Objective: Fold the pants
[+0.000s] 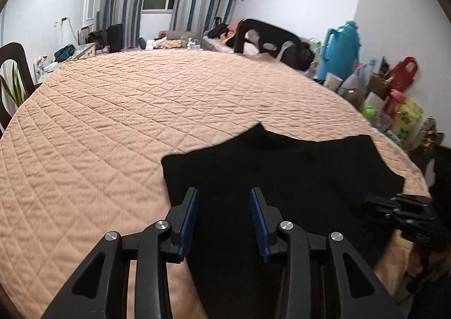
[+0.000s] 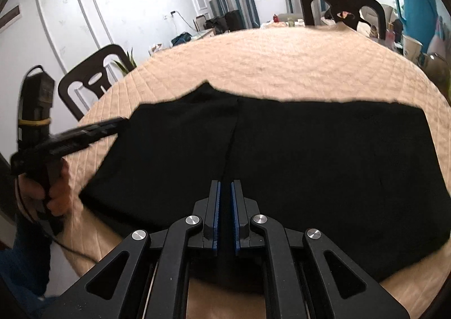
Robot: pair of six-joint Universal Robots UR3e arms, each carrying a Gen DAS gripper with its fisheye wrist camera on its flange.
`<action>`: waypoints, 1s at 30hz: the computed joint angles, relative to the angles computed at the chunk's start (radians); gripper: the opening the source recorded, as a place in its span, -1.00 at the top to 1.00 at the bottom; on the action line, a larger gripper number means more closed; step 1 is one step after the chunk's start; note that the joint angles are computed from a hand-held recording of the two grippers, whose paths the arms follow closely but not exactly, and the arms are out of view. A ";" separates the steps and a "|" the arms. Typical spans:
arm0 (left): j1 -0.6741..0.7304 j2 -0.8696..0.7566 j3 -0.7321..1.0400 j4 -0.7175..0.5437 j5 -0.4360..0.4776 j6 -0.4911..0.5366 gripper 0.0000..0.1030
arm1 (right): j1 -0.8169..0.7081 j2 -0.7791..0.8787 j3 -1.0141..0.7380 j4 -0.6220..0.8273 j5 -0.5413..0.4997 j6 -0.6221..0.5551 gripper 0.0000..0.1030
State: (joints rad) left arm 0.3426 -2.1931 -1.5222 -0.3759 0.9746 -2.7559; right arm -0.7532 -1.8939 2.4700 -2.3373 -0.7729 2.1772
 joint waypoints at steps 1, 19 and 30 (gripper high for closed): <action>-0.009 -0.024 0.040 -0.020 0.013 -0.008 0.22 | 0.028 0.039 -0.017 -0.051 0.008 0.042 0.86; 0.021 0.130 -0.202 0.004 -0.046 0.096 -0.05 | 0.144 0.214 -0.013 -0.343 -0.027 0.207 0.75; 0.066 0.283 -0.479 0.141 -0.023 0.197 -0.05 | -0.030 -0.095 0.156 -0.106 0.028 -0.059 0.75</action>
State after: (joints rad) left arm 0.4088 -1.9101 -2.0016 -0.2353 0.9514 -2.5588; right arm -0.7837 -1.9888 2.6264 -2.4429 -0.7451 2.1187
